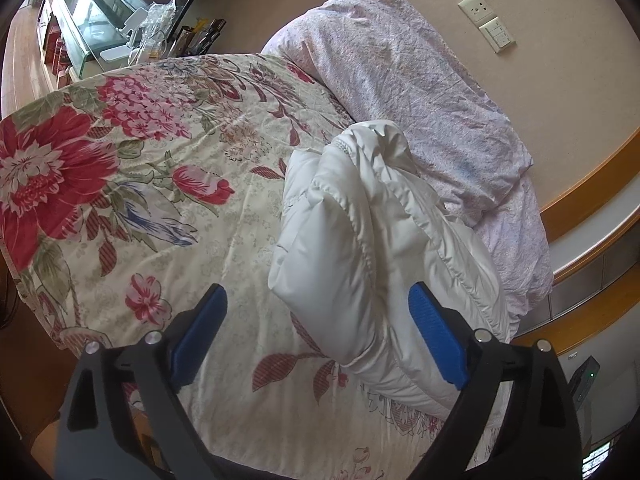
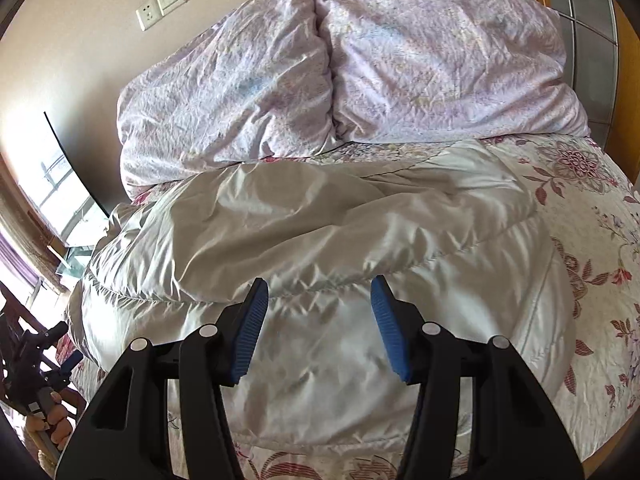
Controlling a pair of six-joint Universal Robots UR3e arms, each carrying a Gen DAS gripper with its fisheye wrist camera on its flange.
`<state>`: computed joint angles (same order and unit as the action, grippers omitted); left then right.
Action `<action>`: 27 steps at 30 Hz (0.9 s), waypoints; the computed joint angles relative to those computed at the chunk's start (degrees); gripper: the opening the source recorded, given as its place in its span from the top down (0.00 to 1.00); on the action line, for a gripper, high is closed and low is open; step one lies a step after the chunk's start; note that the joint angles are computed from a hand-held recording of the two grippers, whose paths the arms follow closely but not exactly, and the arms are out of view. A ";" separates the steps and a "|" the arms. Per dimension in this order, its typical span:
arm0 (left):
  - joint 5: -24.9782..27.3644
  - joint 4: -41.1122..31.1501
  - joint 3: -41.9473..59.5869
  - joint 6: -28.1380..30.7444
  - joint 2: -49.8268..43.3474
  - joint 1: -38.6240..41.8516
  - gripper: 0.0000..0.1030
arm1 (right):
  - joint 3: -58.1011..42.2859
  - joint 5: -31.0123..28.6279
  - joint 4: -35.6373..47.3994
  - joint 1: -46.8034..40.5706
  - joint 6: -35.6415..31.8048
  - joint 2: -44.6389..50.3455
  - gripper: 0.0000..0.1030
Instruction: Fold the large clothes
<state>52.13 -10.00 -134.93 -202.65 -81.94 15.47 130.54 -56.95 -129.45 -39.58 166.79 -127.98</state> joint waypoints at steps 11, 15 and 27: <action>0.29 1.61 -0.51 4.41 0.06 -2.07 0.08 | -1.71 -7.49 -13.00 12.77 8.54 10.35 0.46; 0.35 2.44 0.32 3.62 -1.62 -2.87 0.07 | -2.63 -9.86 -16.84 16.46 10.84 13.42 0.46; 0.26 4.39 4.11 -0.08 -8.28 -5.47 0.07 | -9.32 -19.56 -26.29 27.86 12.08 33.59 0.45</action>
